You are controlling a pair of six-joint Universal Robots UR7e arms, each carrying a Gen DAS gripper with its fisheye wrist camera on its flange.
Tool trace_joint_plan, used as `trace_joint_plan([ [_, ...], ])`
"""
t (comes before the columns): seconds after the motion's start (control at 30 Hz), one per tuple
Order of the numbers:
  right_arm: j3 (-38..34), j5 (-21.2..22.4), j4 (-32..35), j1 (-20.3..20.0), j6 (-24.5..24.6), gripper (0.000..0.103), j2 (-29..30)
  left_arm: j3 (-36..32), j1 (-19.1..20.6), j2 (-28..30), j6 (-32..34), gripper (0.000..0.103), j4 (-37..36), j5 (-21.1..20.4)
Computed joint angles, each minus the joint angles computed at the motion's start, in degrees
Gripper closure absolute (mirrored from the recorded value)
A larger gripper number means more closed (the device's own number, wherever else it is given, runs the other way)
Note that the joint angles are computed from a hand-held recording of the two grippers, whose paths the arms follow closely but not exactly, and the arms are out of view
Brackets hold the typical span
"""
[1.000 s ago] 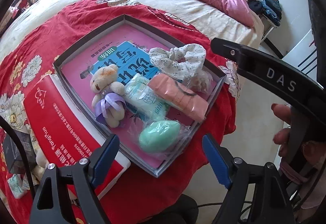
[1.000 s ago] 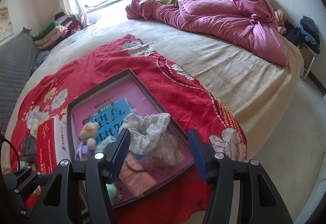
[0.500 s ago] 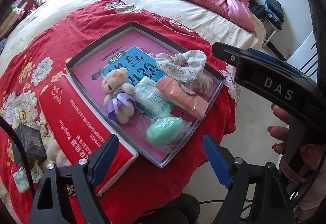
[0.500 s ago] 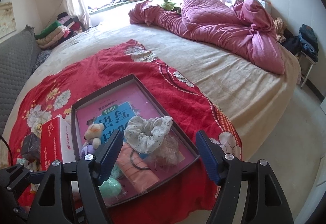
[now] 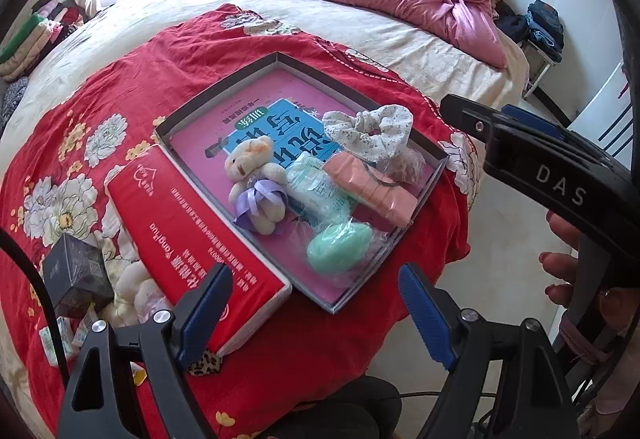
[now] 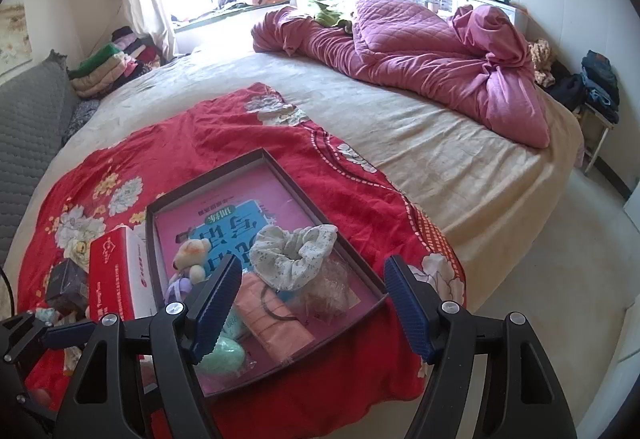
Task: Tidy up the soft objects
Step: 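Withdraw both open grippers from the tray back toward the pile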
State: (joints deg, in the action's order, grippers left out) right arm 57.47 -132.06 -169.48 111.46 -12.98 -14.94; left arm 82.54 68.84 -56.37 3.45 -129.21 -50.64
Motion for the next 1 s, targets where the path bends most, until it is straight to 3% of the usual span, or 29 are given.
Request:
trace_joint_plan([
  [1.0, 3.2, 0.4, -3.7, 4.1, -2.2, 0.028, -1.6, 6.6, -0.9, -8.6, -2.5, 0.018, -3.8, 3.0],
])
